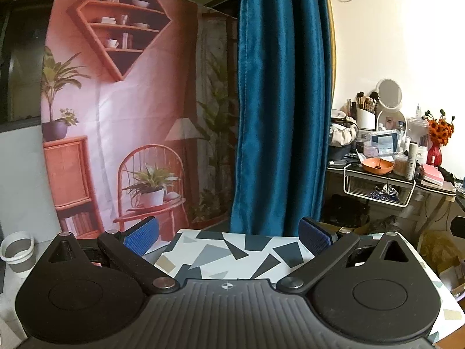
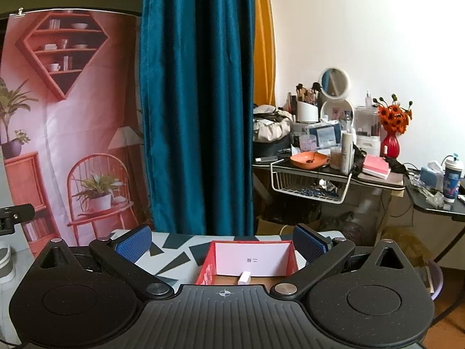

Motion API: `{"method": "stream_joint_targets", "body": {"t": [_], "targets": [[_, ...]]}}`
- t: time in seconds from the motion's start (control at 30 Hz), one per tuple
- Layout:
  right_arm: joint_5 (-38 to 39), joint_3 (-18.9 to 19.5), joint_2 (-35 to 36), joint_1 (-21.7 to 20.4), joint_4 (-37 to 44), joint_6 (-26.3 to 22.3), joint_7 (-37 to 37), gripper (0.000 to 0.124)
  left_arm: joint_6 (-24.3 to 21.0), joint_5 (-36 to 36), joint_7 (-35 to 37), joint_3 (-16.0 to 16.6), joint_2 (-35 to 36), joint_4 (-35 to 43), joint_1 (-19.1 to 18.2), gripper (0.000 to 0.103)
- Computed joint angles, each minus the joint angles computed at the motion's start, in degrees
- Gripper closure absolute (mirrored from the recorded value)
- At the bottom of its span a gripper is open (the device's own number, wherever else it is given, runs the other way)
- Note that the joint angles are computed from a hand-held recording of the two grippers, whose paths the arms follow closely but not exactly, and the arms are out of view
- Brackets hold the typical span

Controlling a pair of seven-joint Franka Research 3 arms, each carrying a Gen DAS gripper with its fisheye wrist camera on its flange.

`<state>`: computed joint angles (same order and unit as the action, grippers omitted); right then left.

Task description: Organize rigid objects

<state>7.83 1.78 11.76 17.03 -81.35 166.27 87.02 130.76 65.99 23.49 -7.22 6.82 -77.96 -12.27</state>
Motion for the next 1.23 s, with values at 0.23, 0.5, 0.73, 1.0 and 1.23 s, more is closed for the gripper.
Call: {"method": "stream_joint_targets", "body": {"t": [0.23, 0.5, 0.73, 1.0, 1.23], "targets": [[-0.5, 0.2, -0.6, 0.3, -1.3, 1.7, -0.4, 0.021, -0.4, 1.0, -0.5, -0.1, -0.1, -0.1, -0.4, 0.000], [-1.0, -0.2, -0.8, 0.7, -1.8, 2.2, 0.0, 0.021, -0.7, 1.6, -1.7, -0.3, -0.7, -0.9, -0.3, 0.000], [-0.5, 0.0, -0.8, 0.4, -1.7, 2.4, -0.6, 0.021, -2.7, 2.4, -3.7, -0.6, -0.6, -0.7, -0.6, 0.000], [-0.7, 0.1, -0.5, 0.4, -1.1, 2.4, -0.5, 0.021, -4.1, 2.4, -3.4, -0.7, -0.3, 0.0, -1.1, 0.000], [-1.0, -0.2, -0.4, 0.8, -1.1, 2.3, -0.1, 0.021, -4.9, 2.8, -3.5, -0.7, -0.1, 0.4, -1.5, 0.000]]}}
